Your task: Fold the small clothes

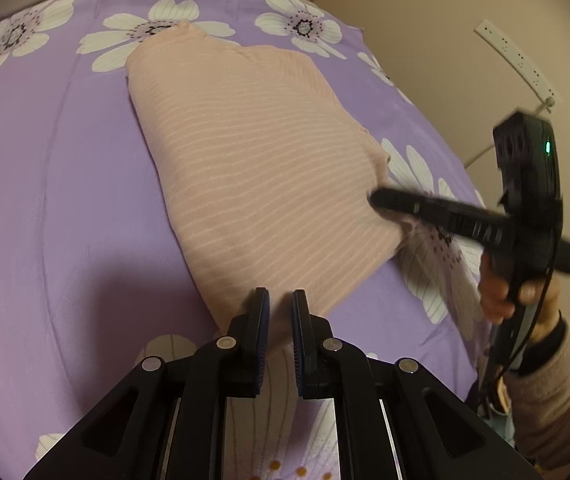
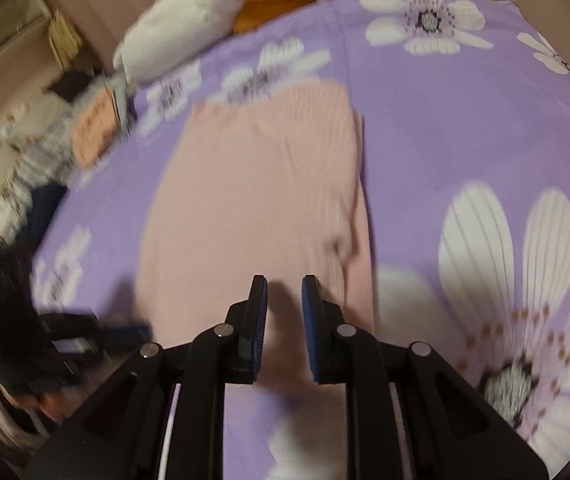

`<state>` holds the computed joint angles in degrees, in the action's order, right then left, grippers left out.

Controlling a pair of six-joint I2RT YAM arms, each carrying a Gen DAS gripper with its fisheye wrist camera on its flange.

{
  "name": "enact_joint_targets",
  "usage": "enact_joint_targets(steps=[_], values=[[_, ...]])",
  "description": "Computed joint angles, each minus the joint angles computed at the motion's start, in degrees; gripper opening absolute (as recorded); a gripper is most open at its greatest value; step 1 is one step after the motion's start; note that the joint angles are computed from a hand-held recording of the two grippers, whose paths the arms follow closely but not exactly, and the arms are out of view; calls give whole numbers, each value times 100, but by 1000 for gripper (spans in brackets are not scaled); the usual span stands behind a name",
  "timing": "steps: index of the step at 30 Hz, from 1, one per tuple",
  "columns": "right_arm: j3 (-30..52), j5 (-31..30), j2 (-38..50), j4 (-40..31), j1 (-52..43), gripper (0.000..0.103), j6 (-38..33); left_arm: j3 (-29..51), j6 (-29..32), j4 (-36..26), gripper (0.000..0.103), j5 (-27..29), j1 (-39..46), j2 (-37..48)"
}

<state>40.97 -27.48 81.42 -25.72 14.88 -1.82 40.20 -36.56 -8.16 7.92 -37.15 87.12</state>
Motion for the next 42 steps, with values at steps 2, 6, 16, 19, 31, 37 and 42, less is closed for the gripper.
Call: enact_joint_targets(steps=[2, 6, 16, 19, 31, 37, 42], values=[[-248, 137, -145, 95, 28, 15, -82, 44, -19, -46, 7, -47, -10, 23], [-399, 197, -450, -53, -7, 16, -142, -17, -116, -91, 7, -90, -67, -91], [-583, 395, -1364, -573, -18, 24, -177, -540, -608, -230, 10, -44, 46, -831], [-618, 416, -1541, -637, -62, 24, -128, -754, -749, -256, 10, 43, 239, -1052], [-537, 28, -1445, -665, -540, 58, 89, -1001, -1093, 115, 51, 572, 874, -1196], [-453, -549, -848, -487, -888, 63, 342, -897, -1125, 570, 51, 1131, 1242, -739], [-357, -982, -298, -278, -1067, 66, 578, -862, -1286, 1059, 51, 1535, 1509, -353]])
